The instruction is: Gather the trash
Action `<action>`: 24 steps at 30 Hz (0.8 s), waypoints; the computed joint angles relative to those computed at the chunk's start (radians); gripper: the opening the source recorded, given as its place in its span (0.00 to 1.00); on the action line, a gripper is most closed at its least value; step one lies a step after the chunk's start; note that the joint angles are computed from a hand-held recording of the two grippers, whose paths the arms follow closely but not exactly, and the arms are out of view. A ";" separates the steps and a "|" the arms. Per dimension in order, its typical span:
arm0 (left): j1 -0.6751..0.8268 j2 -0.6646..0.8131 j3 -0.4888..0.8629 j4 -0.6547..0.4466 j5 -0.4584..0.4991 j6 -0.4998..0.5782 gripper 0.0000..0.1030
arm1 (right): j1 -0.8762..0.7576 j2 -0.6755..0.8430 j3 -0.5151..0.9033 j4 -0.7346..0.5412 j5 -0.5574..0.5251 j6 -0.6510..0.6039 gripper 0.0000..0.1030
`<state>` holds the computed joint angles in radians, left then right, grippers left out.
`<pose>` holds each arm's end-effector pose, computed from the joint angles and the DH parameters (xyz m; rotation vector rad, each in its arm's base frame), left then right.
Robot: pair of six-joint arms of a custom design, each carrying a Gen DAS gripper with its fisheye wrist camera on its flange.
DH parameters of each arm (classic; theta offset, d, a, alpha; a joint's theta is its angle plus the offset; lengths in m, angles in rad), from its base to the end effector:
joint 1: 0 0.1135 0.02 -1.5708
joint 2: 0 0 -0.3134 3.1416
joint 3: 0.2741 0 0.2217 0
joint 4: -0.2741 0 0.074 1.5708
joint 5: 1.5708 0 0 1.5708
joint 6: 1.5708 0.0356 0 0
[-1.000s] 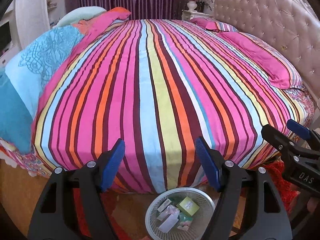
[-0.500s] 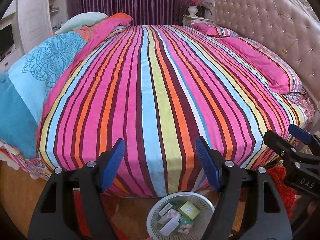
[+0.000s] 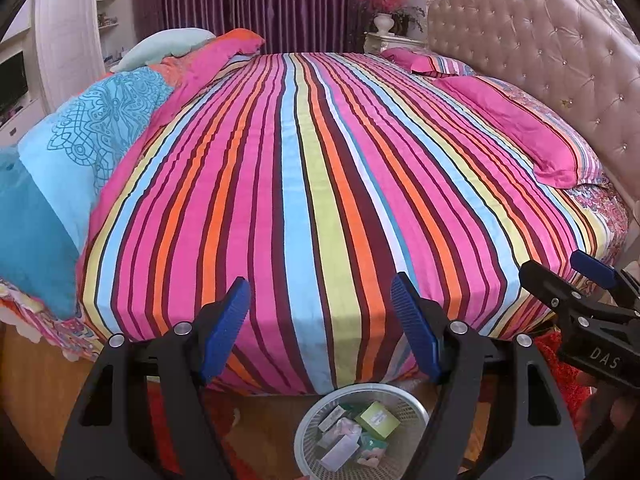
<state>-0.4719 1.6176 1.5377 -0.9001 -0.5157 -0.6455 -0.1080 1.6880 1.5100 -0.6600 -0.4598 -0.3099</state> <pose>0.2847 -0.1256 0.3822 -0.3959 2.3502 0.1480 0.3478 -0.0218 0.3673 -0.4402 2.2827 0.3458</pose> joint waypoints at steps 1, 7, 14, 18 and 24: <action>0.001 -0.001 0.000 -0.001 0.000 -0.001 0.69 | 0.002 -0.001 0.000 0.000 0.000 -0.002 0.93; 0.004 -0.004 -0.001 -0.003 0.002 -0.002 0.69 | 0.015 -0.002 -0.005 0.002 0.012 -0.009 0.93; 0.005 0.002 0.005 -0.014 0.010 -0.011 0.69 | 0.013 -0.002 0.000 0.002 0.014 -0.003 0.93; -0.002 0.003 0.009 -0.020 0.001 -0.013 0.69 | 0.013 -0.002 -0.001 0.001 0.010 -0.002 0.93; -0.006 0.006 0.015 -0.022 0.001 -0.013 0.69 | 0.013 -0.002 -0.002 0.001 0.009 -0.002 0.93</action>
